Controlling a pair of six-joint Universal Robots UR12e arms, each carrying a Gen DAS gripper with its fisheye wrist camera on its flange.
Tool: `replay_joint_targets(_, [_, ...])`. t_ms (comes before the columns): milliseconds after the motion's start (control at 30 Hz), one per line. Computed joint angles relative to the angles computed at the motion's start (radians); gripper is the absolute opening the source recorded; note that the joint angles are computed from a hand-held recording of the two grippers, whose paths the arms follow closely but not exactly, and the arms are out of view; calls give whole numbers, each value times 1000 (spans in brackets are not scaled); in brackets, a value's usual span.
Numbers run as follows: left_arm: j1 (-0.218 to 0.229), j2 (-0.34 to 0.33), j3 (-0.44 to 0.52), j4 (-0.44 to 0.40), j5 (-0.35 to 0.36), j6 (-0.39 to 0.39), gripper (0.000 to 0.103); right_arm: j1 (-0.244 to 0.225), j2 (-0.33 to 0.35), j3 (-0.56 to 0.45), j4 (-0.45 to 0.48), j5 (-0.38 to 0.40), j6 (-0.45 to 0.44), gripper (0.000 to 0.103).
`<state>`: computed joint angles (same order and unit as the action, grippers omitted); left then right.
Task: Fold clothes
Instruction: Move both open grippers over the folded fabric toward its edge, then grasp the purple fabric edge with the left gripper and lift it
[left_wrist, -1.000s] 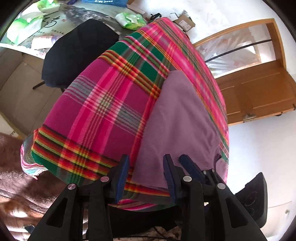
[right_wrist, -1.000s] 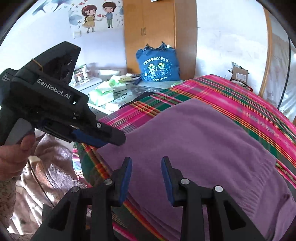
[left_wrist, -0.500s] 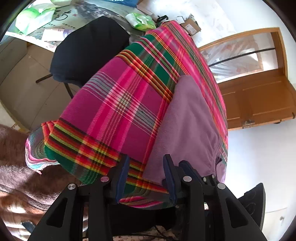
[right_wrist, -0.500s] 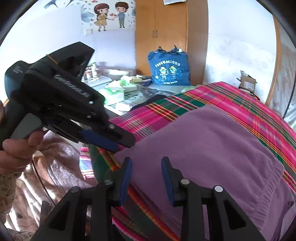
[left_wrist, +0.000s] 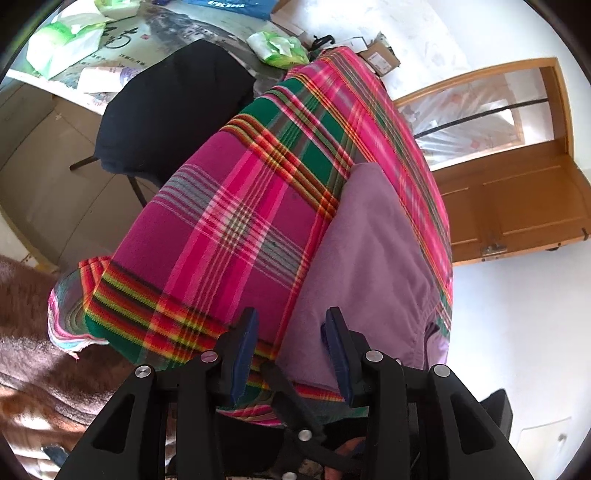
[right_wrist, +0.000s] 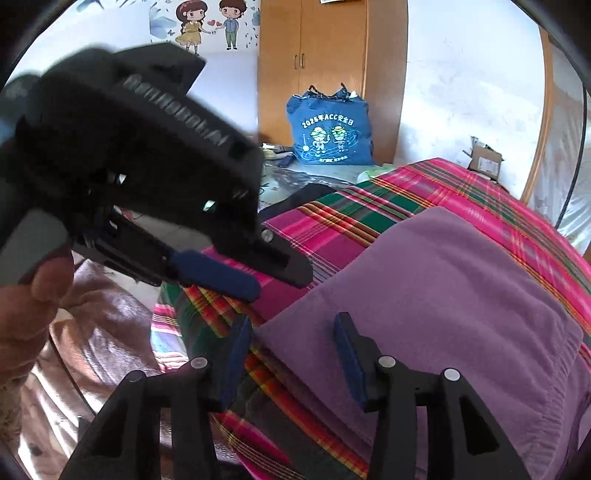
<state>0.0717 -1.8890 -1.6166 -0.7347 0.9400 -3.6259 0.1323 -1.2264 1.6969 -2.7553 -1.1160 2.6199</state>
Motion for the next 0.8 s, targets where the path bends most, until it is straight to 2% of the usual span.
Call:
replay_joint_targets(133, [-2,-7,17,-15,-7,22,39,11,-1,15,-47,-48,3,47])
replay_joint_targets(267, [-2,-19,35,4,6,-6,39,7,-2,18,-58,-55,24,36])
replay_joint_targets(333, [-6,-29,52,0,4,14,39,8,-2,19,-65,-63,26,30])
replay_joint_targets(400, [-4,-47,76,-28,-31,25,39,6,-5,21,-65,-60,31,19])
replay_joint_targets(467, [-3,-62,93,-22,-65,8,39,3,-8,24,-73,-54,34,16])
replay_joint_targets(700, [-23,-120,207,-172,-42,111,39,-18,-26,34,-95,-2,67,13])
replay_joint_targets(800, [-26,-137,233,-194,-51,119,39,-34,-33,36,-104,37,90,13])
